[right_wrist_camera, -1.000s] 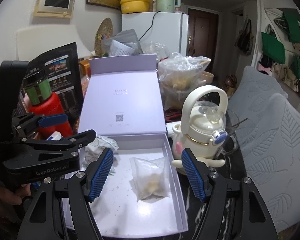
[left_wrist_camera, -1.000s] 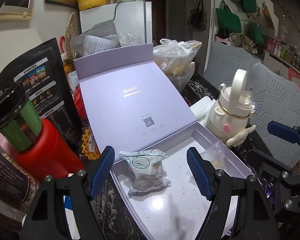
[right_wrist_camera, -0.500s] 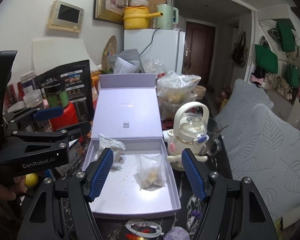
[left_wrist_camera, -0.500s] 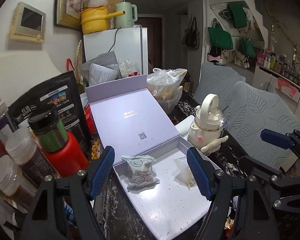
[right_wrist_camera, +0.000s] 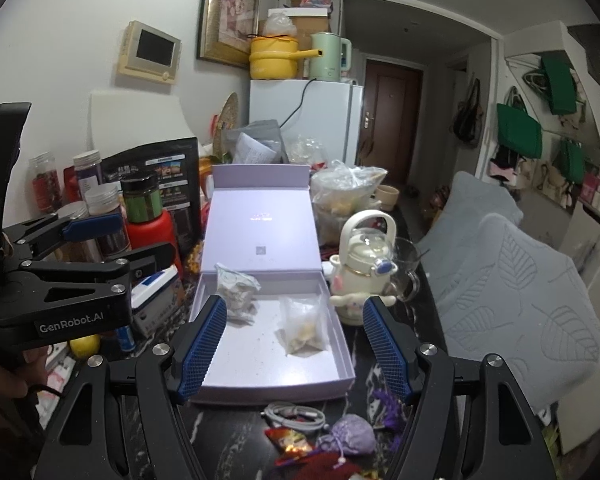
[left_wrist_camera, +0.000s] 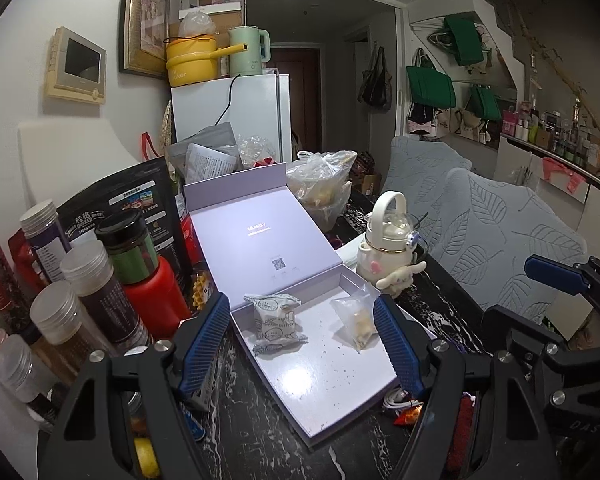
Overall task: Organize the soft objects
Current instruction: 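Withdraw both open tools from the box back toward the snack pile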
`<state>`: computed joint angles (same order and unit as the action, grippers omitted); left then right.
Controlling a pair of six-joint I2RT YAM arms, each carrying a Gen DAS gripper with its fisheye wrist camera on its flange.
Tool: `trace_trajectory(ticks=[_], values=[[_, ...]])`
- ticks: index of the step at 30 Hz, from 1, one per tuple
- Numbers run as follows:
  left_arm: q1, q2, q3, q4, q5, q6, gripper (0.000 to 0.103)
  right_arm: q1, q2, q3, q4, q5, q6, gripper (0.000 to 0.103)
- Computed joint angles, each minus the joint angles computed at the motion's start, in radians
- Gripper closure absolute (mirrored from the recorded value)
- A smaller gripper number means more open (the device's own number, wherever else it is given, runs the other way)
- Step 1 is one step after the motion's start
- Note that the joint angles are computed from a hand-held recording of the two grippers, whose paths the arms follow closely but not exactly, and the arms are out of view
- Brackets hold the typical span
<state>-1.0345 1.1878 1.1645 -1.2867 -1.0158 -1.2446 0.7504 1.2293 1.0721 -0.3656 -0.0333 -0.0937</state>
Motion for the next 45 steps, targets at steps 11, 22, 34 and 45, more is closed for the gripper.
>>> trace_trajectory(ticks=[11, 22, 34, 45], values=[[-0.194, 0.106, 0.031, -0.18, 0.004, -0.289, 0.029, 0.005, -0.162, -0.148, -0.018, 0.041, 0.043, 0.032], [-0.315, 0.164, -0.011, -0.143, 0.051, -0.403, 0.029, 0.015, -0.304, -0.283, -0.05, 0.11, 0.081, 0.032], [-0.413, 0.22, -0.039, 0.022, 0.065, -0.345, 0.029, -0.062, -0.48, -0.423, -0.132, 0.124, 0.127, 0.032], [-0.42, 0.265, -0.077, 0.23, 0.08, -0.22, 0.029, -0.206, -0.638, -0.508, -0.232, 0.006, 0.134, 0.032]])
